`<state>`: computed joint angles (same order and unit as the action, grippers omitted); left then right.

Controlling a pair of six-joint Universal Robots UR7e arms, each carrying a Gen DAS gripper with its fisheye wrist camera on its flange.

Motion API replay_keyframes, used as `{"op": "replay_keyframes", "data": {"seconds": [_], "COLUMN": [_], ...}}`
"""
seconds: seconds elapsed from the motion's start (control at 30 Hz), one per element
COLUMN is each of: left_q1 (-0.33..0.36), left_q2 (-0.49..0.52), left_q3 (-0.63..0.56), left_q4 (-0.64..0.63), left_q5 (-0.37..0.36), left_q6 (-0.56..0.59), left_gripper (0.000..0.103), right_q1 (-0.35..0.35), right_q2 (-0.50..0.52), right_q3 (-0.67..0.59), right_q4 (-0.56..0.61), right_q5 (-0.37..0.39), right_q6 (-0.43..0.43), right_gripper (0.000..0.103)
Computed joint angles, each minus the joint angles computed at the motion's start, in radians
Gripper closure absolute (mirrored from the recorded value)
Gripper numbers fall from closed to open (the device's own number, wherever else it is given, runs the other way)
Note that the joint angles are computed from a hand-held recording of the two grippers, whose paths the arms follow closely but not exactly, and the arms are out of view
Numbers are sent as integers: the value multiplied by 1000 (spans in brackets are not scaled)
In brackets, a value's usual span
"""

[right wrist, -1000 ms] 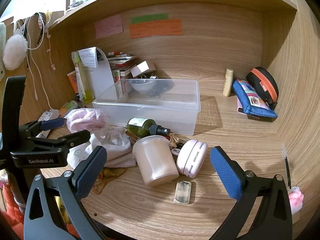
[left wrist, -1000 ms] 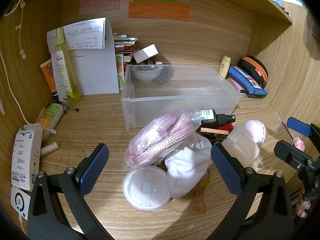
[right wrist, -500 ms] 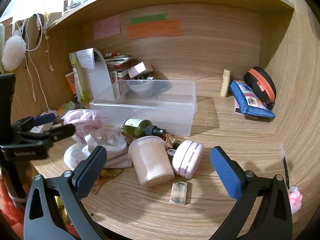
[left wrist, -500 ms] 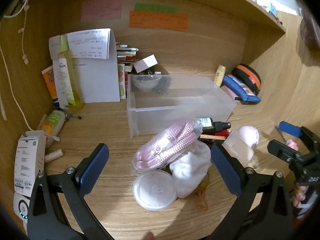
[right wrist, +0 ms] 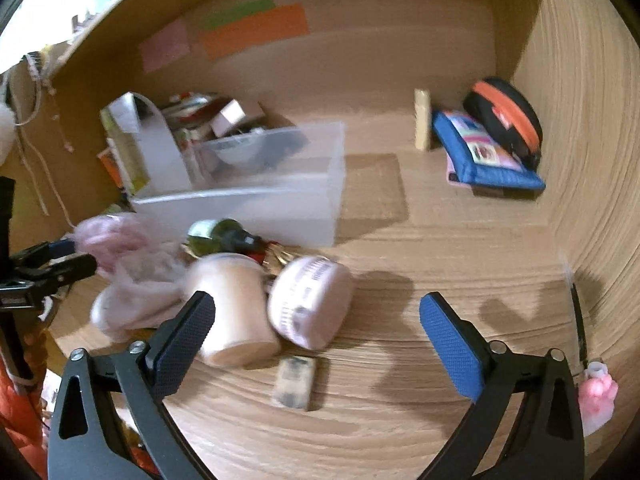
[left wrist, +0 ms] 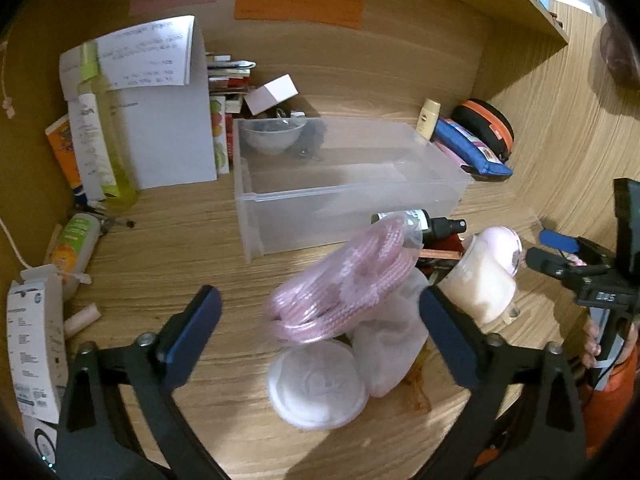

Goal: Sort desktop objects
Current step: 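Grasp the bagged pink brush with the left tool while the right tool grasps the lavender round device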

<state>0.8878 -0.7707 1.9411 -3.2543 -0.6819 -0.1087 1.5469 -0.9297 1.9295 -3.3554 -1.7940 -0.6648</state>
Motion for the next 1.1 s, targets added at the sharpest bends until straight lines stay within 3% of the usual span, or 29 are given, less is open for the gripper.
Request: {"op": "replay_keyframes", "data": {"seconds": [0.03,0.07,0.47,0.57,0.63,0.7,0.83,1.1], "left_q1": [4,9,72,86,98,107,104,92], "left_q2": [3,4,30,41,42,42,42,24], "left_q3": [-8,-15,-92,-111,-123,-130,-123,-102], "left_q4": [10,26,69,69,85,90,49,17], "left_q5": [-2,-8,-75,-79,-95,-101,-70,-26], "left_q6": [0,-2,-19,-21,-36,-53,-52,-31], "left_gripper": [22,24,25,38,53,59,71,81], "right_q1": [-1,-1,6,0,-9,-13,-17,-11], "right_q2": [6,15,61,76,78,85,88,60], "right_q3": [-9,-24,-114,-146,-167,-180,-184,-164], "right_q4": [9,26,132,190,244,267,263,232], "right_q5": [-8,-18,-48,-64,-51,-45,-32,3], "right_q6": [1,2,-1,17,43,53,66,57], "right_gripper": [11,12,14,20,34,42,42,42]}}
